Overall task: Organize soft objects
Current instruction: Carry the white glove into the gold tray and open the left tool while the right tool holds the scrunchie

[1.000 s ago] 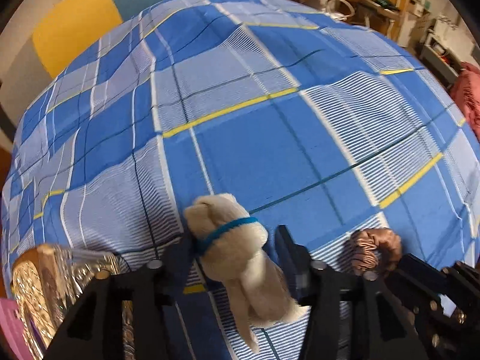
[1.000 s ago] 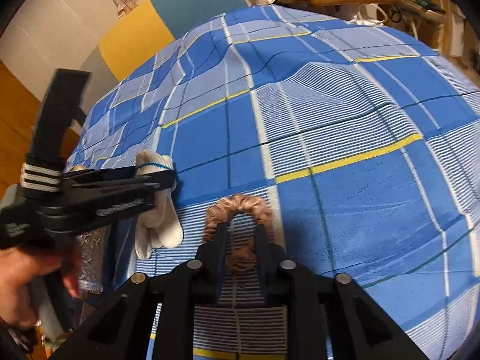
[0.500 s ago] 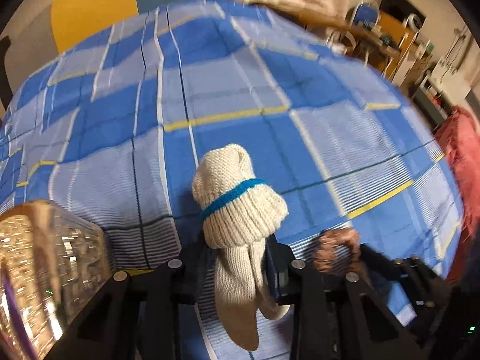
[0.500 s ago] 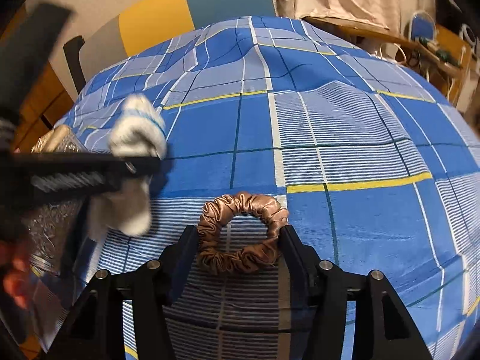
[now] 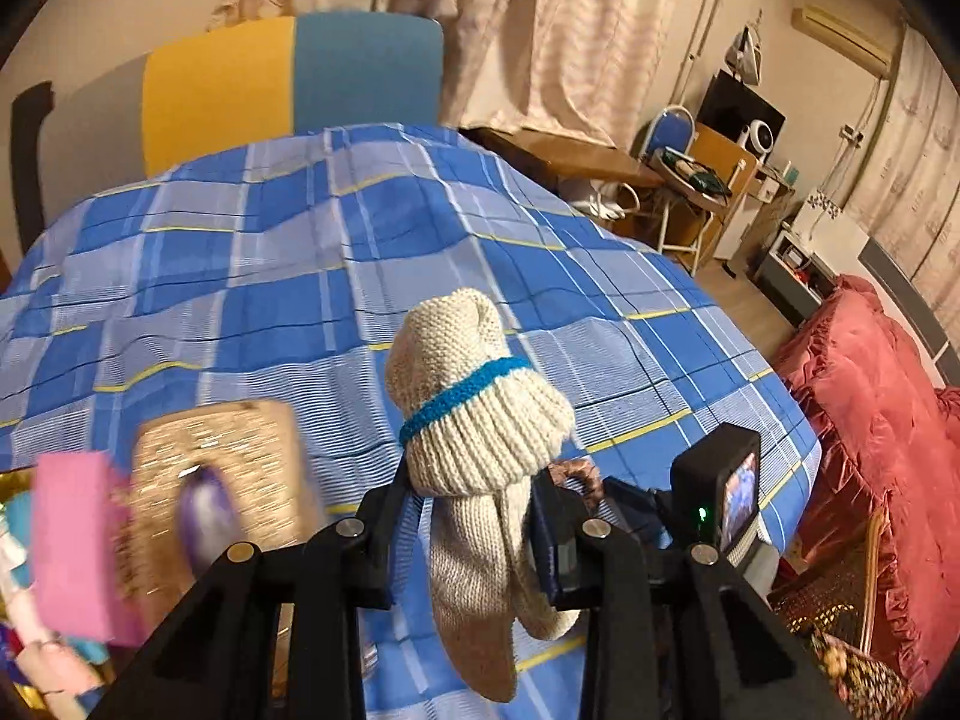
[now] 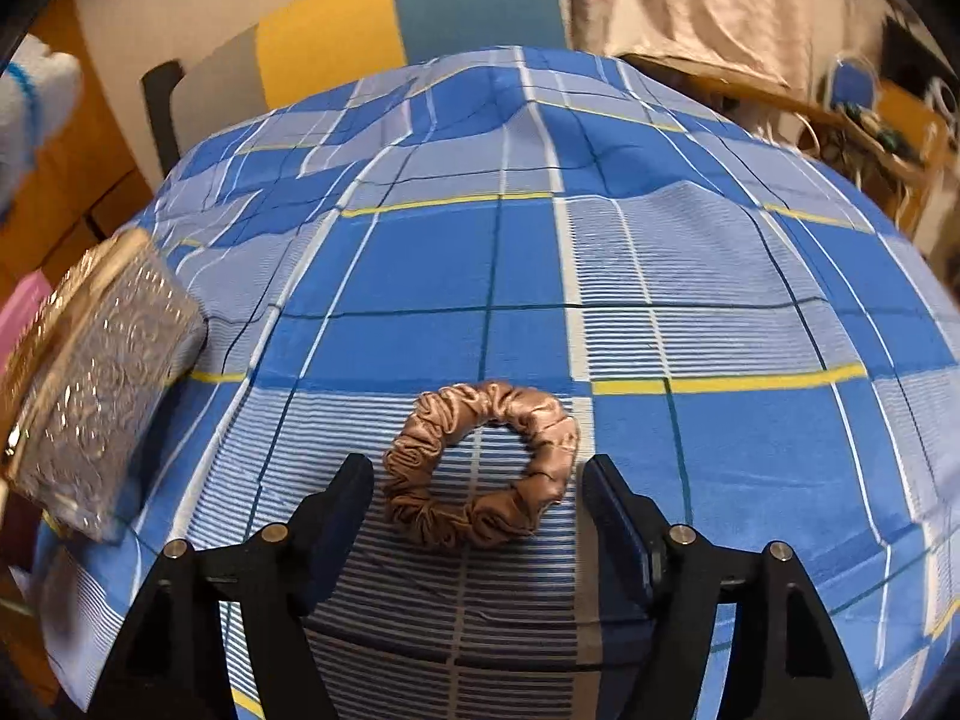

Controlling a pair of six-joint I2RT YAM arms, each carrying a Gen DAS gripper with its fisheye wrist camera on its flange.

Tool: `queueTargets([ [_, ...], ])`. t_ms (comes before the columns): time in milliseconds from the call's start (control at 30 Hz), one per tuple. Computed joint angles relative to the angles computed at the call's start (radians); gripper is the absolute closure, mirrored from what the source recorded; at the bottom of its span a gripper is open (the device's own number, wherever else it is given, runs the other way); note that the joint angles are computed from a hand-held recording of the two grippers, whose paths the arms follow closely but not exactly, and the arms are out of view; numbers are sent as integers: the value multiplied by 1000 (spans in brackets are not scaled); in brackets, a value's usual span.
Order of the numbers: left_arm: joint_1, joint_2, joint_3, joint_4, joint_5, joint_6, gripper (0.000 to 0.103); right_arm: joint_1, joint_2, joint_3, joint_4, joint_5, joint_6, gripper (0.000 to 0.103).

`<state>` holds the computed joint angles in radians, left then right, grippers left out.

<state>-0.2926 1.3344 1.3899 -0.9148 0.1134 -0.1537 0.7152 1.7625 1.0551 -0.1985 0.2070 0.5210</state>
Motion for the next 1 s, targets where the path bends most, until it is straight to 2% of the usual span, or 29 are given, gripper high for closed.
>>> queueTargets([
  [33, 35, -28, -4, -16, 25, 14, 71, 3, 6, 5, -5, 12, -2, 42],
  [67, 72, -53, -7, -31, 43, 31, 71, 4, 4, 2, -4, 17, -4, 45],
  [133, 164, -102, 0, -73, 88, 70, 71, 2, -5, -7, -3, 14, 5, 61],
  [167, 207, -119, 6, -93, 110, 91, 71, -1, -10, -7, -9, 12, 15, 65],
  [233, 339, -139, 35, -139, 176, 146, 71, -6, -20, -12, -15, -6, 37, 76],
  [333, 533, -145, 80, -200, 269, 226, 71, -1, -24, -17, -9, -15, 46, 82],
  [533, 858, -132, 101, -283, 382, 414, 71, 19, -60, -36, 1, -13, 72, 86],
  [733, 1064, -87, 47, -309, 424, 550, 71, 41, -110, -42, 4, 4, 71, 87],
  [833, 1113, -73, 1, -299, 421, 597, 71, 38, -122, -51, 11, -10, 89, 87],
  [1000, 1083, -44, -102, -225, 335, 653, 71, 26, -126, -65, 21, -32, 119, 87],
])
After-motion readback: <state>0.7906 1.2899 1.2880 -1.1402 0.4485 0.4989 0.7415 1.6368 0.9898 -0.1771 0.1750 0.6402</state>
